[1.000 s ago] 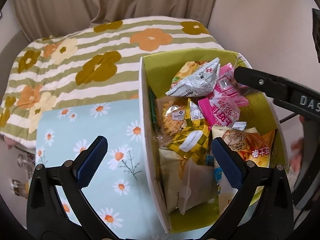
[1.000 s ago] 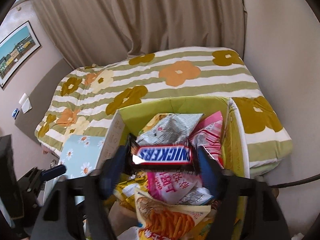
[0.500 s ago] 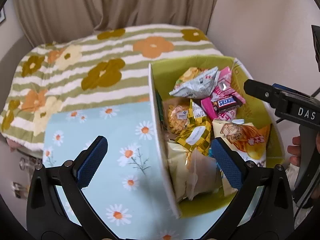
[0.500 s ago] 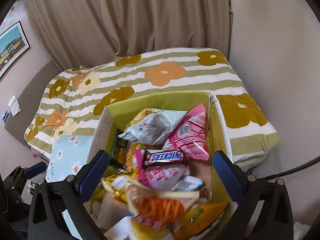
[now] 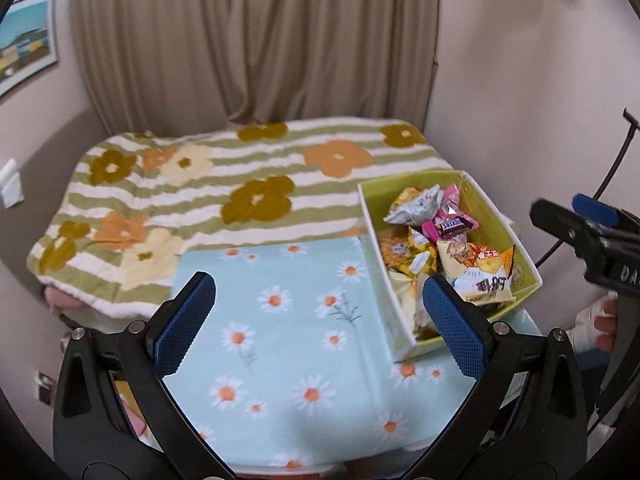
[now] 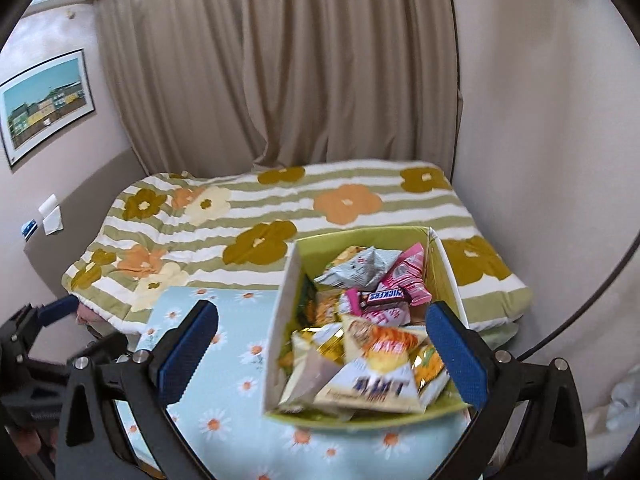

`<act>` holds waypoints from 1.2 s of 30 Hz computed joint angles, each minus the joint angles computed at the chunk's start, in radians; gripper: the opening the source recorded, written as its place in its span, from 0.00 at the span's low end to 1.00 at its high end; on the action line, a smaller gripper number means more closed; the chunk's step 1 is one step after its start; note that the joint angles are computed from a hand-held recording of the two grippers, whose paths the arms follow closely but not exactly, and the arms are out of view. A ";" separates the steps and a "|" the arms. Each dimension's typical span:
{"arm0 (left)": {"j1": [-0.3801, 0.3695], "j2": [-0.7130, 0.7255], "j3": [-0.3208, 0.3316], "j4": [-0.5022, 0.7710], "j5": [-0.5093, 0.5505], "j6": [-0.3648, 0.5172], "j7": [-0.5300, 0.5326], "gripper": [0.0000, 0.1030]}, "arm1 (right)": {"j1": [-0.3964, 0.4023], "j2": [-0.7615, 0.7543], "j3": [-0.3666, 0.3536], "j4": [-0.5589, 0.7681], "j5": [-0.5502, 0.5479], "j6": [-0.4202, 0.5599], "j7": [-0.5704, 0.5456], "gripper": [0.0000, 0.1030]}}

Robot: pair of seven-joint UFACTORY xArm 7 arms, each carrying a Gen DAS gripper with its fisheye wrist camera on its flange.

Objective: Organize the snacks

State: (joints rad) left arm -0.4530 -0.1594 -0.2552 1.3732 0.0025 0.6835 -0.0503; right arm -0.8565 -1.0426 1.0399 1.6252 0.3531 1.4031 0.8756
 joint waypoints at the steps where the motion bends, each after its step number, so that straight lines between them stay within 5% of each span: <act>1: 0.000 -0.038 0.013 -0.036 -0.022 -0.016 0.017 1.00 | -0.013 -0.004 0.010 0.049 -0.007 0.032 0.014 1.00; 10: 0.019 -0.320 0.044 -0.300 -0.095 -0.114 0.052 1.00 | -0.136 -0.105 -0.011 0.346 0.030 0.274 0.024 1.00; 25: 0.050 -0.450 0.009 -0.419 -0.056 -0.176 -0.059 1.00 | -0.182 -0.234 -0.183 0.362 0.182 0.371 -0.050 1.00; 36: 0.059 -0.446 0.007 -0.418 -0.032 -0.174 -0.075 1.00 | -0.199 -0.252 -0.212 0.350 0.233 0.372 -0.060 1.00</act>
State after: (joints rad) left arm -0.3942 -0.6059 -0.2486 0.9551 -0.0295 0.5095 -0.1249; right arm -1.0553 -1.2941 0.8282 1.9749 0.5859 1.7750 0.8154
